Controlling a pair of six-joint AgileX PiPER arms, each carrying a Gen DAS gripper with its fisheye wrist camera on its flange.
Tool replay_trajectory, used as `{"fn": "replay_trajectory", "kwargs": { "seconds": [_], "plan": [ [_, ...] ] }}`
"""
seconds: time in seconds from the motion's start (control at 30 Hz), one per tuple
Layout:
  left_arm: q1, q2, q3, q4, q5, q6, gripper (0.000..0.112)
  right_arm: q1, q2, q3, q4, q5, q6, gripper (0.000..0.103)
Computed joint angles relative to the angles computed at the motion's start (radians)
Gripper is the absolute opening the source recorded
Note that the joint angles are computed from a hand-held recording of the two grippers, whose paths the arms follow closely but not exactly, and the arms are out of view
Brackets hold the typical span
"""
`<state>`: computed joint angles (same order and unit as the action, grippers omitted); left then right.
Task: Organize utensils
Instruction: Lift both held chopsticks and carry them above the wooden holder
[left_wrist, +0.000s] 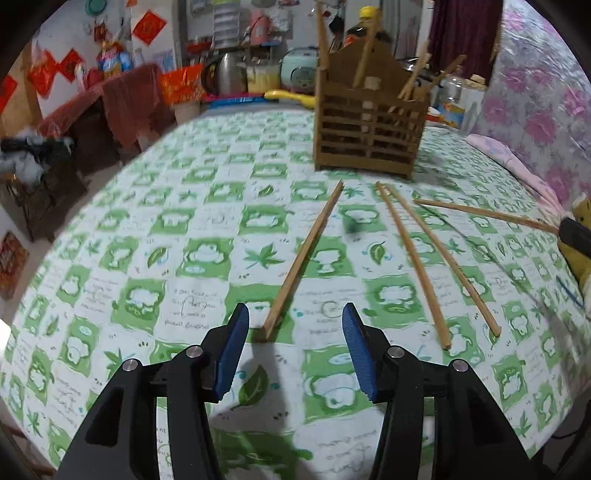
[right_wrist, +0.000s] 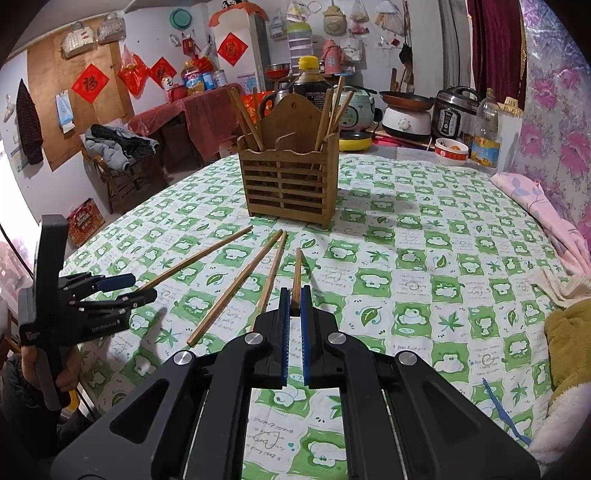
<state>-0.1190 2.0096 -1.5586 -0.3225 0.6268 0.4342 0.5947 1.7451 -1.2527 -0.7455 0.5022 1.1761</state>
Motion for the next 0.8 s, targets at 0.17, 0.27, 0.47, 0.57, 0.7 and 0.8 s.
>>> {"fn": "replay_trajectory", "kwargs": {
  "seconds": [0.17, 0.27, 0.47, 0.57, 0.7, 0.8],
  "plan": [
    [0.007, 0.017, -0.002, 0.028, 0.005, 0.008, 0.008, 0.003, -0.004, 0.007, -0.017, -0.005, 0.023, 0.006],
    [0.018, -0.015, 0.043, -0.071, -0.002, 0.095, 0.006, 0.001, -0.012, 0.012, -0.026, -0.008, 0.037, 0.006],
    [-0.002, -0.134, 0.086, -0.132, -0.035, 0.152, 0.006, 0.0, -0.042, 0.007, -0.052, 0.01, 0.051, 0.006],
    [-0.011, -0.176, 0.051, -0.144, -0.017, 0.164, 0.006, -0.002, -0.058, -0.018, -0.053, 0.021, 0.031, 0.006],
    [-0.024, -0.196, -0.016, -0.161, 0.022, 0.158, 0.006, -0.021, -0.055, -0.043, 0.11, -0.012, -0.161, 0.012],
    [-0.039, -0.203, -0.025, -0.149, 0.017, 0.143, 0.006, -0.011, -0.015, -0.032, 0.194, -0.006, -0.245, 0.036]
  ]
}}
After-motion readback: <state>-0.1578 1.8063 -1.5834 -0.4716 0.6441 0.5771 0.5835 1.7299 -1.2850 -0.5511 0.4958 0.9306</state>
